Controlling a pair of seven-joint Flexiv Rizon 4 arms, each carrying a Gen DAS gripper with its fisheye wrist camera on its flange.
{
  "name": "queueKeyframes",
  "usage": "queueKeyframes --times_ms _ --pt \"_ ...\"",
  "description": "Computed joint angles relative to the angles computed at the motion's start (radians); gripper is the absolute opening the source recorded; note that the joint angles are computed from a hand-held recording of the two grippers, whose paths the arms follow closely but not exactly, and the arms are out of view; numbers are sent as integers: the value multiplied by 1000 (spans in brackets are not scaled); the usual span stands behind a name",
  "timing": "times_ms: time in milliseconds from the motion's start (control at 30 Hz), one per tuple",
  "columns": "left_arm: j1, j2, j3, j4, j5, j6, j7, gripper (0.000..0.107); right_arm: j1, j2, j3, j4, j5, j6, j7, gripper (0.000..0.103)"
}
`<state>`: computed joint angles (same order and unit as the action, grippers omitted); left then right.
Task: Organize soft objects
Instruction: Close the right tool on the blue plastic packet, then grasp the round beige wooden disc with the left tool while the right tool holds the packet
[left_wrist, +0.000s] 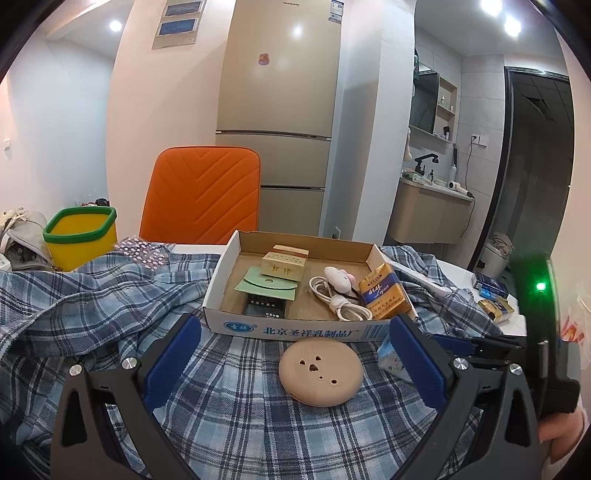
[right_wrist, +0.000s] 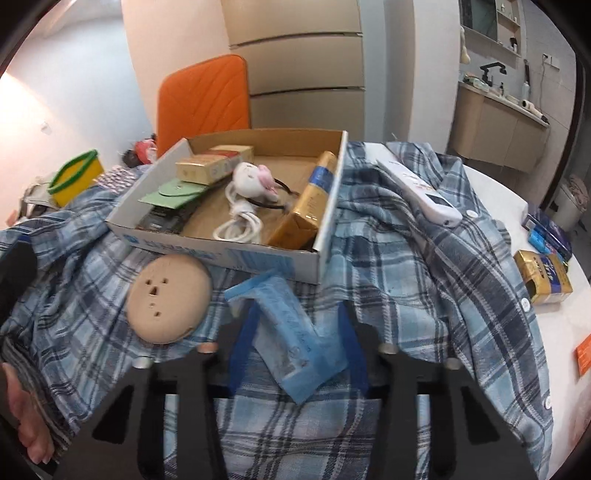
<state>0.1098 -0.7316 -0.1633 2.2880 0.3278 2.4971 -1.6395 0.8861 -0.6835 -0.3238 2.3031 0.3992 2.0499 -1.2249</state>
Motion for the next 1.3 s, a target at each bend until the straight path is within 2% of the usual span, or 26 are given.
queueKeyframes --times_ms 67,300,500,567,633,667,733,800,833,867,900,933,967,1033,1100,1200,1300 --pt "-3 0 2 2 -6 5 -2 103 32 -3 -21 9 18 21 -11 31" --pt "18 4 -11 -6 13 -30 -17 103 16 10 16 19 70 102 -47 18" --pt "29 5 -24 -14 38 -66 -10 103 43 -10 34 10 208 255 -115 14" --pt "64 7 -54 -25 81 -113 -18 103 65 -16 25 -3 262 272 -152 14" --pt "162 16 -140 -38 186 -211 -45 103 53 -18 45 -15 281 287 -174 14" --pt "192 16 -163 -43 230 -223 -56 103 52 -17 47 -24 293 270 -189 14" --pt "180 29 -162 -35 208 -223 -30 103 31 -7 65 -38 297 230 -212 14" --pt "184 50 -187 -50 209 -300 -11 103 8 6 80 -45 295 199 -225 14" --pt "162 58 -175 -51 186 -317 6 103 17 10 69 -47 308 174 -233 18" --pt "112 71 -141 -58 140 -343 33 103 19 11 65 -48 311 158 -235 32" --pt "55 80 -104 -60 70 -366 84 103 16 12 68 -47 307 153 -232 47" --pt "25 81 -83 -71 47 -388 102 103 12 11 72 -46 302 155 -228 75" --pt "24 77 -93 -87 36 -431 122 103 23 9 62 -45 313 157 -227 77" --pt "75 66 -169 -116 18 -571 159 103 77 0 7 -50 378 146 -228 77" --pt "111 50 -223 -134 -10 -663 200 103 95 -1 -25 -55 417 115 -208 77" --pt "112 30 -238 -140 -49 -690 243 103 47 9 7 -44 379 120 -158 77" --pt "162 12 -297 -130 -83 -700 280 99 73 5 -18 -38 361 105 -154 77"
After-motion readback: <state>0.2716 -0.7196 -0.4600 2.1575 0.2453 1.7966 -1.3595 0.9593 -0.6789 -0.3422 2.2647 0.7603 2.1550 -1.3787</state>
